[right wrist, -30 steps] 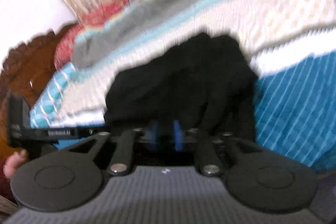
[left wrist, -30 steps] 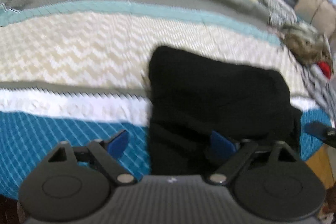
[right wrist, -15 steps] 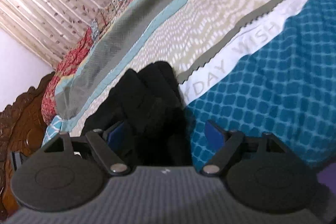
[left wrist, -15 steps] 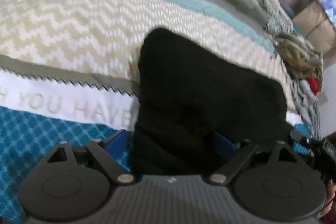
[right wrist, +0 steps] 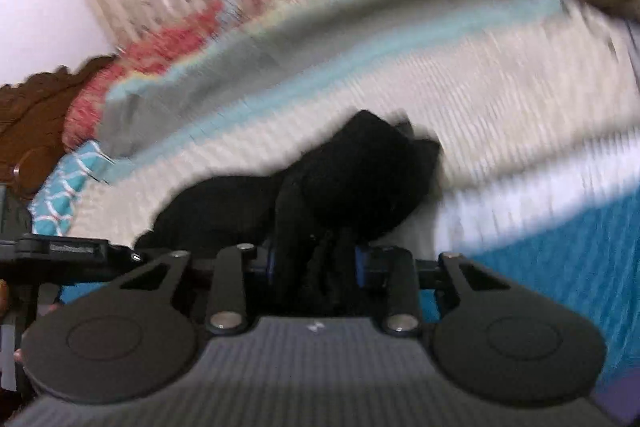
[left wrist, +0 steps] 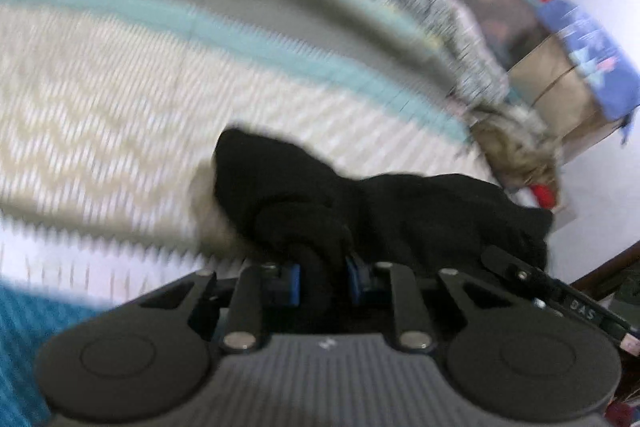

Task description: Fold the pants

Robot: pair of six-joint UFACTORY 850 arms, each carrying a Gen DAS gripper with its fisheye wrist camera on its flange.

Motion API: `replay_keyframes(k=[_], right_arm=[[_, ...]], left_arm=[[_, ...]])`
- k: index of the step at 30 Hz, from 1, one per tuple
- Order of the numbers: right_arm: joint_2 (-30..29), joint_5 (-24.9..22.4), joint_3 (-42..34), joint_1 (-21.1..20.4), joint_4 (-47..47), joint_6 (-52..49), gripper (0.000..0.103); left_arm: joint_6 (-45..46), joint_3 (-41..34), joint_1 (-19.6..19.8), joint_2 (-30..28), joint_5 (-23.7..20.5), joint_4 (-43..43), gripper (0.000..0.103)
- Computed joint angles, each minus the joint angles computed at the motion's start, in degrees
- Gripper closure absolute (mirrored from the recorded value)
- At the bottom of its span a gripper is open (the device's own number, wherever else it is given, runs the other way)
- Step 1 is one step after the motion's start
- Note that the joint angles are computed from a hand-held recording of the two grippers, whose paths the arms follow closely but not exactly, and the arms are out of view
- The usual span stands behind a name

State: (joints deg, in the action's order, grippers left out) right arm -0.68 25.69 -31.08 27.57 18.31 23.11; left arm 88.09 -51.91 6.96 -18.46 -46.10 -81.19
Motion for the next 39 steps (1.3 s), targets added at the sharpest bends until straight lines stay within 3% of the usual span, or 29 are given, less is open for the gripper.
replay_keyframes(k=[3, 7, 9, 13, 15, 18, 19, 20, 21, 24, 27, 29, 33, 36, 38, 39], right_arm=[[-1.0, 2.3, -4.2, -1.0, -0.4, -5.3, 0.069], [-6.4, 7.0, -11.4, -4.1, -4.7, -9.4, 0.070], [-9.9, 9.9, -14.8, -5.8, -7.3, -10.0, 0.069], [-19.3, 13.6, -22.1, -7.5, -6.9, -11.9, 0.069], [-25.4, 11.0, -26.9, -7.6, -3.7, -13.6, 0.065], [-36.3, -4.4, -37.8, -8.5, 6.1, -16.4, 0.057], [-39.4, -7.7, -39.9, -8.8, 9.4, -16.8, 0.054], [-40.5, -8.6, -40.0, -9.2, 10.5, -14.8, 0.048], [-39.4, -7.1, -38.4, -9.5, 9.3, -10.4, 0.036], [-36.0, -6.3, -34.3, -10.8, -0.3, 2.1, 0.035], [-30.3, -2.8, -28.0, -10.2, 4.2, -2.5, 0.035], [-25.7, -1.5, -23.3, -9.4, 4.4, -2.7, 0.035], [-19.9, -3.8, -17.1, -5.9, 11.6, -10.1, 0.035], [-16.3, -3.8, -13.2, -1.3, 22.8, -21.5, 0.035], [-14.9, -3.7, -12.8, 1.1, 32.3, -30.0, 0.033], [-13.7, -3.1, -12.1, 2.4, 36.3, -33.3, 0.030]], left_arm=[[2.1, -3.6, 0.0, 0.1, -1.5, -3.9, 0.084], [6.2, -10.8, -1.3, -2.6, 0.6, -10.4, 0.084], [9.7, -14.2, -2.5, -4.7, 2.9, -14.5, 0.084], [16.7, -21.7, -6.6, -12.2, 11.9, -23.4, 0.079], [11.9, -26.8, -8.5, -17.6, 19.3, -20.8, 0.074], [-5.8, -33.6, -11.4, -26.9, 30.9, -6.4, 0.072], [-9.0, -33.9, -11.4, -28.0, 32.3, -4.8, 0.064], [-9.9, -33.5, -11.1, -27.9, 31.3, -5.5, 0.064], [-8.4, -32.6, -10.8, -27.2, 30.3, -7.6, 0.064], [-2.1, -30.3, -10.4, -24.8, 29.4, -12.0, 0.063], [1.1, -26.4, -9.2, -20.7, 26.6, -15.3, 0.060], [1.7, -22.6, -8.4, -17.1, 26.1, -15.1, 0.053], [3.8, -15.2, -8.2, -10.8, 26.5, -13.8, 0.046], [10.9, -8.4, -8.7, -5.0, 28.8, -17.3, 0.030], [16.4, -4.0, -9.0, -1.0, 29.9, -20.4, 0.003], [18.4, -2.0, -9.1, 0.8, 29.9, -21.6, 0.000]])
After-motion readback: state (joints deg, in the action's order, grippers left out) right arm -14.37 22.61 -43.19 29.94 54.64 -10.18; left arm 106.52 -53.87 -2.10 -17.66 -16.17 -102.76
